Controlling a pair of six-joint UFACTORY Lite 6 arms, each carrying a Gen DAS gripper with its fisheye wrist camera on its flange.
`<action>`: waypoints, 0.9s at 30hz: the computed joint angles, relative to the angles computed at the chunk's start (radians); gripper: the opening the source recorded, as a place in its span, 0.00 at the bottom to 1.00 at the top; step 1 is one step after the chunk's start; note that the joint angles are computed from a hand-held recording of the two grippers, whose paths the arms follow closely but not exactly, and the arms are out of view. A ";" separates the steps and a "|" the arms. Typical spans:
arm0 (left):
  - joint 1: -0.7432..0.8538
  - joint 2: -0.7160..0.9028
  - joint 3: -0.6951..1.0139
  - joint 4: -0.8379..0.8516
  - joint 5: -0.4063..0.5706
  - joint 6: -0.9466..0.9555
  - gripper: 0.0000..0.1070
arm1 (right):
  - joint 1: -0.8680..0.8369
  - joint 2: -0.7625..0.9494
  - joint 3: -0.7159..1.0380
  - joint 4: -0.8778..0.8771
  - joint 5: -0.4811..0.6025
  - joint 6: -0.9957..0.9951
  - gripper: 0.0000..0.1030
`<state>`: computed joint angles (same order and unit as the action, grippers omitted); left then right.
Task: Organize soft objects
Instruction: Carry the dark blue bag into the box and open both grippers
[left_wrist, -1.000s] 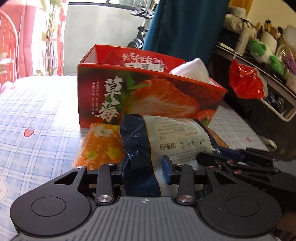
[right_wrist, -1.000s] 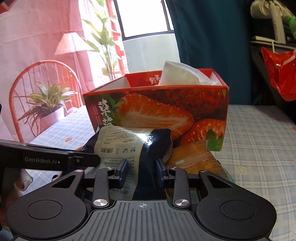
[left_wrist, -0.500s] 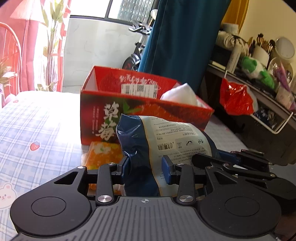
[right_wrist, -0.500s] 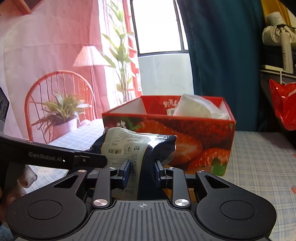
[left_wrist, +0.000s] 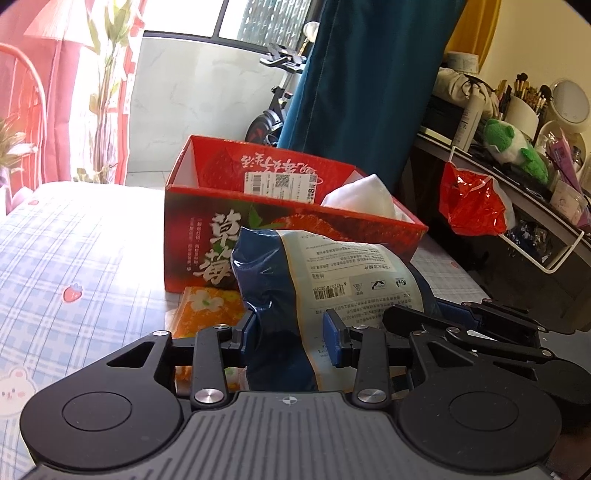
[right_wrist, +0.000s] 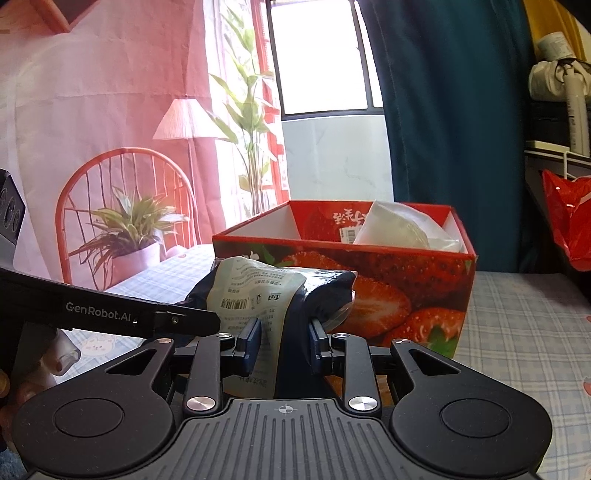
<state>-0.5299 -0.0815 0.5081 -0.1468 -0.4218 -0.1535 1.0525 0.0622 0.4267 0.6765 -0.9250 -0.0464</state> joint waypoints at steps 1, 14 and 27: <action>0.007 0.003 0.011 0.013 0.008 0.001 0.37 | -0.004 -0.004 0.002 -0.002 0.001 -0.004 0.24; 0.144 0.229 0.479 0.307 0.196 -0.108 0.37 | -0.353 -0.011 0.314 -0.359 0.313 -0.037 0.24; 0.214 0.651 1.026 0.556 0.302 -0.391 0.37 | -0.526 0.414 0.939 -0.509 0.602 -0.063 0.21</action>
<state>-0.3156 0.5699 1.5342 0.4089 -0.1200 -0.5442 0.5267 0.4758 1.3654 0.1675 -0.3226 -0.1089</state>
